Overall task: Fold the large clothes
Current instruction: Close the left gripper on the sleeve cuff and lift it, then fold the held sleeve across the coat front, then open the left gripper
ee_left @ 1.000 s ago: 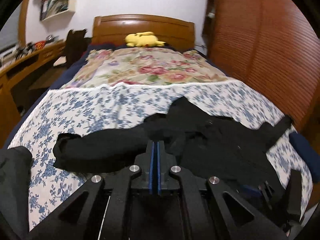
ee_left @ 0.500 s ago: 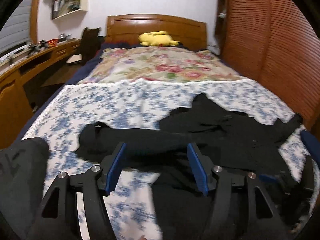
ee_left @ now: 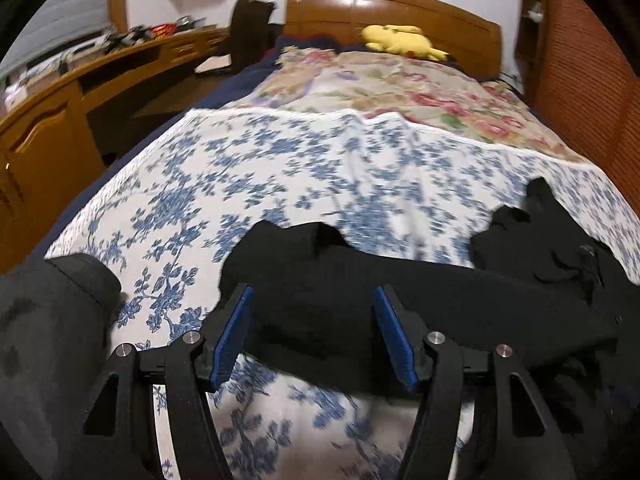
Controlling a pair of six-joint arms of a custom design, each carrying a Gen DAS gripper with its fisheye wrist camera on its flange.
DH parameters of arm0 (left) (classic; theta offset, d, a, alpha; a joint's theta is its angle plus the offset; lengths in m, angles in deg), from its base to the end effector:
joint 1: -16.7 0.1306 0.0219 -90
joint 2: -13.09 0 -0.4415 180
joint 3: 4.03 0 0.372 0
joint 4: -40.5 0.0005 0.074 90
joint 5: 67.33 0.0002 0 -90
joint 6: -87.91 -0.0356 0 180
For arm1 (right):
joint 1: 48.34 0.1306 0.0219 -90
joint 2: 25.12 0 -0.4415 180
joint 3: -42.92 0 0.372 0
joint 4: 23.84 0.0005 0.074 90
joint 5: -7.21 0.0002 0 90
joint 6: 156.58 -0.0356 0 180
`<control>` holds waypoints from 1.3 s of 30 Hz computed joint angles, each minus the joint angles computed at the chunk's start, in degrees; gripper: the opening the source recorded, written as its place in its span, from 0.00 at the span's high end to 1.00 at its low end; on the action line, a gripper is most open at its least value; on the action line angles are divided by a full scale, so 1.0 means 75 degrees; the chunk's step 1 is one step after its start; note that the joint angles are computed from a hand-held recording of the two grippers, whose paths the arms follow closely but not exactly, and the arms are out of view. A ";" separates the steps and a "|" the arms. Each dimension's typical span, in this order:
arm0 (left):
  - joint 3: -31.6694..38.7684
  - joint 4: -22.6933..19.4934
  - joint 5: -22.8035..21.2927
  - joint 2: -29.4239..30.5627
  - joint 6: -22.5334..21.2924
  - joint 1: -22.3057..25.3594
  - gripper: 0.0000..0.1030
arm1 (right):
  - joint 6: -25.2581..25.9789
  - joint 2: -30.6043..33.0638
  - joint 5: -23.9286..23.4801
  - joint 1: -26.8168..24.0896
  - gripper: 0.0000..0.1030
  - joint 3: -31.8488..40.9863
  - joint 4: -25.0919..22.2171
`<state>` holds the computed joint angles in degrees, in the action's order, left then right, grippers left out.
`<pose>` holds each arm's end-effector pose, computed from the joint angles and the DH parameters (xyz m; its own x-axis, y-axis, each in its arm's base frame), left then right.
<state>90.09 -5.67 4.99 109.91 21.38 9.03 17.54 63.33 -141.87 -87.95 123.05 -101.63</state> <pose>0.5135 -0.0587 0.4700 -0.6565 -0.2945 -0.6945 -0.3623 0.9306 -0.0521 0.3151 -0.2217 0.4260 -0.3600 -0.3655 -0.8584 -0.7356 0.6771 0.0202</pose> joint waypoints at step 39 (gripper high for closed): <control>0.3080 -0.1663 -0.1098 0.0074 -0.1134 -0.4546 0.74 | 0.0598 0.1066 -0.0120 -0.2026 0.00 0.1881 -0.1687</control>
<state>113.19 -18.14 -3.24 110.46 12.87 -25.06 22.03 71.32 -142.77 -103.14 137.15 -114.28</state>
